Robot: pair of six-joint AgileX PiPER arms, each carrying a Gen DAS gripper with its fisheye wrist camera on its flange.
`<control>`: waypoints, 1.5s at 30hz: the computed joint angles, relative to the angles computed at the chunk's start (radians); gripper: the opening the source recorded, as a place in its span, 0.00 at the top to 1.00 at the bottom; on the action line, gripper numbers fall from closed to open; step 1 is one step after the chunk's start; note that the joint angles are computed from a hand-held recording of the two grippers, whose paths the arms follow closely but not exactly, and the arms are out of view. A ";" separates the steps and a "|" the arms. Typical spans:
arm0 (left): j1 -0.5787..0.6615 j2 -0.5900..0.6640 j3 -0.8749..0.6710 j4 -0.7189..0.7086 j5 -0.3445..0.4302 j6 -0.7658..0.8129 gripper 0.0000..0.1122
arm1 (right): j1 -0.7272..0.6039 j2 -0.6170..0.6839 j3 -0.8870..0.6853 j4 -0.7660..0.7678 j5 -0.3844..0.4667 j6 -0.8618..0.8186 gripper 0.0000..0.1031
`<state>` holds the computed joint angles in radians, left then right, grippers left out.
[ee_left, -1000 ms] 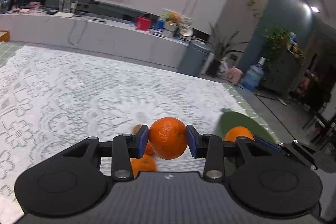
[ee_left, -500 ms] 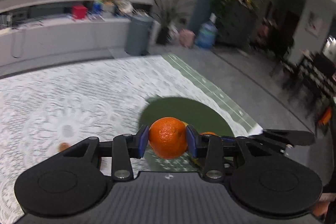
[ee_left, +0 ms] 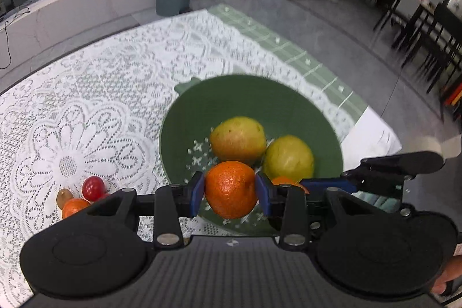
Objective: Organize fruits
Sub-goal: 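Carry the orange in the left tool while the right tool carries its orange to the colander, then open the left tool into the colander while the right tool drops its orange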
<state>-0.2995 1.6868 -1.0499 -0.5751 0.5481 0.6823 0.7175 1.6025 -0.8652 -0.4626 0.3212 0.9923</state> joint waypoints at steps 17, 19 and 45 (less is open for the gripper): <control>-0.069 0.131 -0.181 0.300 0.144 -0.188 0.64 | -0.080 0.076 -0.089 0.354 0.062 -0.426 0.59; -0.083 0.140 -0.192 0.331 0.146 -0.203 0.64 | -0.084 0.082 -0.094 0.370 0.066 -0.449 0.59; -0.038 0.002 -0.074 0.180 0.078 -0.101 0.63 | -0.014 -0.007 -0.063 0.073 0.091 -0.131 0.37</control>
